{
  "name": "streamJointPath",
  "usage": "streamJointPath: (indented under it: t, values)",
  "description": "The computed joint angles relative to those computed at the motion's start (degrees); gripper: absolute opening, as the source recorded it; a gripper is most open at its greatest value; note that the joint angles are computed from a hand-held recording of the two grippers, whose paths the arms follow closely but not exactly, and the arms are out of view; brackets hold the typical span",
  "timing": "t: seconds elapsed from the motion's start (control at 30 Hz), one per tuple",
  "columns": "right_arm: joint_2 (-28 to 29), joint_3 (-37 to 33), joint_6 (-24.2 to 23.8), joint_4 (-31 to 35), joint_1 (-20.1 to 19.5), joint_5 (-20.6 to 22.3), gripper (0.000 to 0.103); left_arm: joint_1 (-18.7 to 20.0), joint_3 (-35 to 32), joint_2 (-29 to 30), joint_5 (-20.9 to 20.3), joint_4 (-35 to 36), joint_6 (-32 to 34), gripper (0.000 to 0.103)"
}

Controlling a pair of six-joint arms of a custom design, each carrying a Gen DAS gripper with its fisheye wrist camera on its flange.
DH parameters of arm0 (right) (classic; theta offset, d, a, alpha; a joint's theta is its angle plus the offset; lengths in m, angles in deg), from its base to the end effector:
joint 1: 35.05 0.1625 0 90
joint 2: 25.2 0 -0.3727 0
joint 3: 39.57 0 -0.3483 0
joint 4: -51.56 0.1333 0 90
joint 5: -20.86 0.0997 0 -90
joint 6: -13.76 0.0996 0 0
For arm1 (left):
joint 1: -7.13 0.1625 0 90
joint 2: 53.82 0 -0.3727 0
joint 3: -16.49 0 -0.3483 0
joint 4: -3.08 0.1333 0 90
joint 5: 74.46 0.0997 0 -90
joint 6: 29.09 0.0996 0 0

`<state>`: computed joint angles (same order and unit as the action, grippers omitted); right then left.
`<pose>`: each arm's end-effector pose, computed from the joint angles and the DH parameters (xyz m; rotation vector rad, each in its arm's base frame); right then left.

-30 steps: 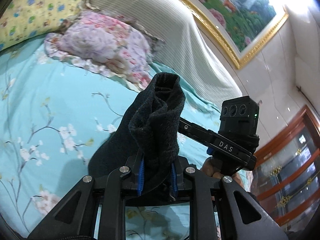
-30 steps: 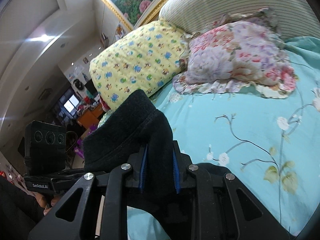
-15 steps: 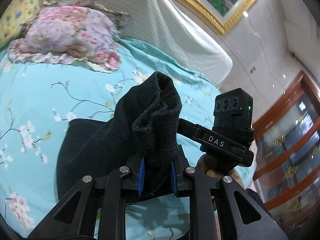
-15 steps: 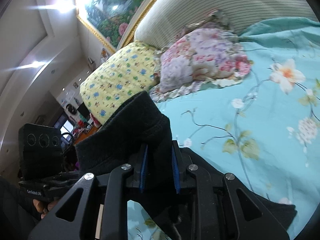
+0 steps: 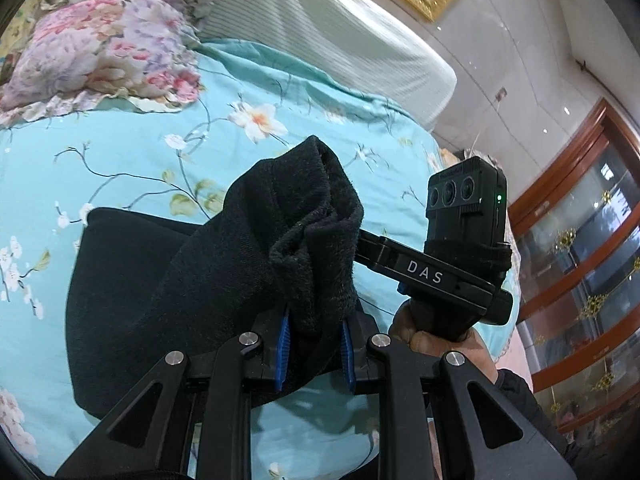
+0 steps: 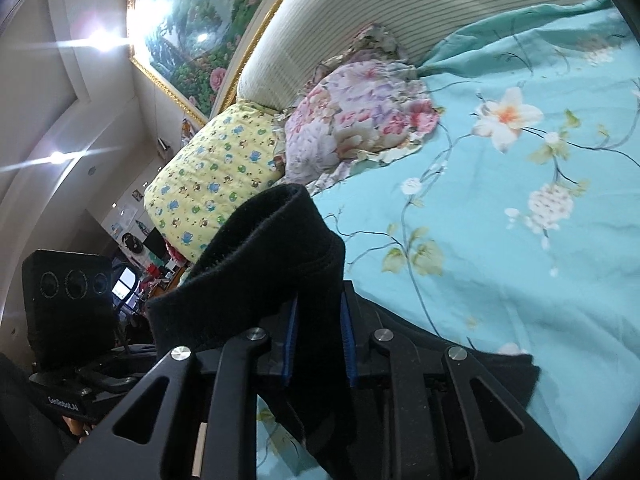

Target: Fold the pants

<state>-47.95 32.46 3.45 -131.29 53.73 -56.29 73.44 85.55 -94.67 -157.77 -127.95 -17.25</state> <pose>0.1403 -0.7132 0.0410 -0.3453 2.7638 -1.1379 -0.1518 -0.7066 0.1673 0.9050 2.8899 -0.3567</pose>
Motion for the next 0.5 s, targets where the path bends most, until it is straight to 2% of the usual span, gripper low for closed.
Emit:
streamJointPath:
  t: [0.2,0.37,0.5]
  values:
    - [-1.5,3.0,0.2,-2.2,-0.9,-0.7,0.014,-0.7,0.4,0.9,0.5,0.3,0.3,0.020]
    - [-2.3,4.8,0.6,-2.9,-1.6,-1.5,0.012,-1.0,0.6,2.0,1.6,0.4,0.7,0.020]
    - [-2.9,6.4,1.7,-3.8,-1.8,-3.8,0.012,-1.2,0.1,3.1,2.1,1.2,0.8,0.020]
